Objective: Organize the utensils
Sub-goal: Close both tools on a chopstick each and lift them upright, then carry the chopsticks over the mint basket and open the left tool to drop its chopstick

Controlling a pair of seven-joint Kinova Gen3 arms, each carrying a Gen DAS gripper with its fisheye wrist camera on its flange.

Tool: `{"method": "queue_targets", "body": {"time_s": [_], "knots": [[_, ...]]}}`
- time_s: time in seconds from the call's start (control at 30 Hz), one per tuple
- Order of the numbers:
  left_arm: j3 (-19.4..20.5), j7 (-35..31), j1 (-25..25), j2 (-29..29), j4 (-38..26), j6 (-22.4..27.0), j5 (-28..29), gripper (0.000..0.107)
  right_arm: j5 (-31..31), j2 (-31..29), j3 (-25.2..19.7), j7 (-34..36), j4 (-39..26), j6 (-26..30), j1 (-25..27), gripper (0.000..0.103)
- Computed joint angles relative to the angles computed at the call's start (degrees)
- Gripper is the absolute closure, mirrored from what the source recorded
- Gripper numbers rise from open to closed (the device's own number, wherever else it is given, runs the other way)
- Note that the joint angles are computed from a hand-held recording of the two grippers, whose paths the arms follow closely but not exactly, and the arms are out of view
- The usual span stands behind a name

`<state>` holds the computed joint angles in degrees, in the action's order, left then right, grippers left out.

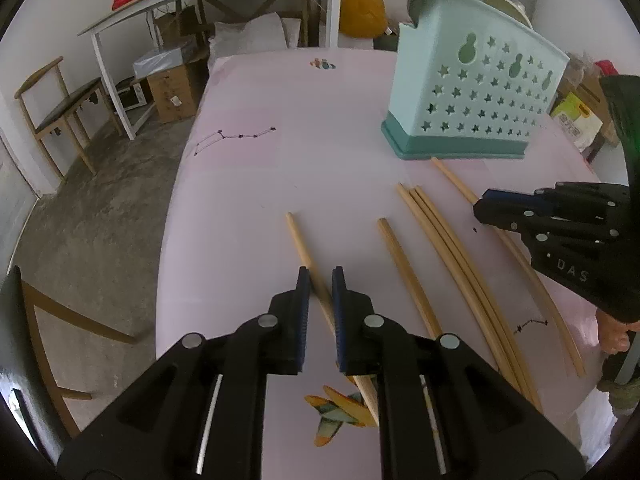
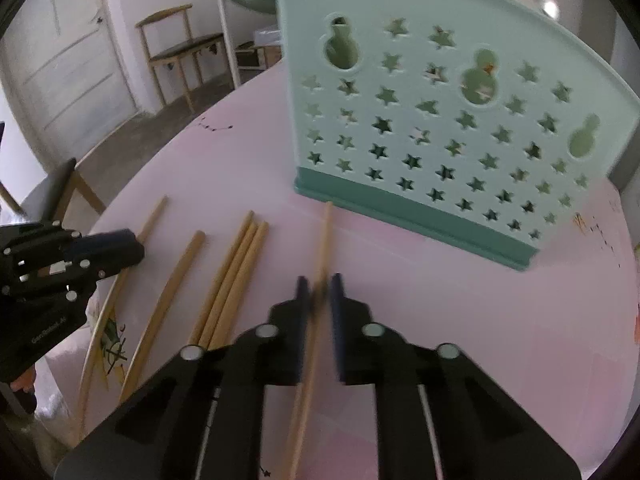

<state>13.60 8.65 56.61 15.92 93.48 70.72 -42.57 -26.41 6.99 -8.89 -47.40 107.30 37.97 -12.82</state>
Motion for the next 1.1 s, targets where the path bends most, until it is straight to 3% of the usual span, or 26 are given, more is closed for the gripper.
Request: {"method": "queue_targets", "body": {"time_s": [0.17,0.4,0.5,0.63,0.7,0.87,1.1], "knots": [[-0.3,3.7,0.7,-0.3,1.4,-0.1,-1.6,0.102,-2.1,-0.9,0.4,2.4,1.1,0.1,0.9,0.096],[1.2,10.2,2.0,-2.2,2.8,0.5,-5.4,0.103,-15.4,-5.7,4.5,14.4,2.5,6.3,7.1,0.096],[5.0,15.7,1.7,-4.4,4.4,1.0,-11.1,0.103,-20.9,-7.5,7.7,18.5,2.7,9.8,9.1,0.097],[4.5,20.6,5.9,-8.1,5.8,0.4,-20.4,0.103,-28.1,-10.5,11.9,22.4,3.3,14.7,11.9,0.097],[6.7,21.4,4.9,-8.8,5.5,0.6,-24.5,0.103,-30.1,-10.5,13.6,23.9,2.7,16.7,13.1,0.097],[7.8,19.9,3.7,-9.2,2.9,0.5,-35.8,0.103,-33.3,-10.2,14.9,25.3,1.8,18.8,15.1,0.097],[5.3,16.5,1.3,-5.6,-3.8,0.2,-48.1,0.103,-35.1,-9.5,15.3,26.2,1.2,20.8,17.0,0.097]]}}
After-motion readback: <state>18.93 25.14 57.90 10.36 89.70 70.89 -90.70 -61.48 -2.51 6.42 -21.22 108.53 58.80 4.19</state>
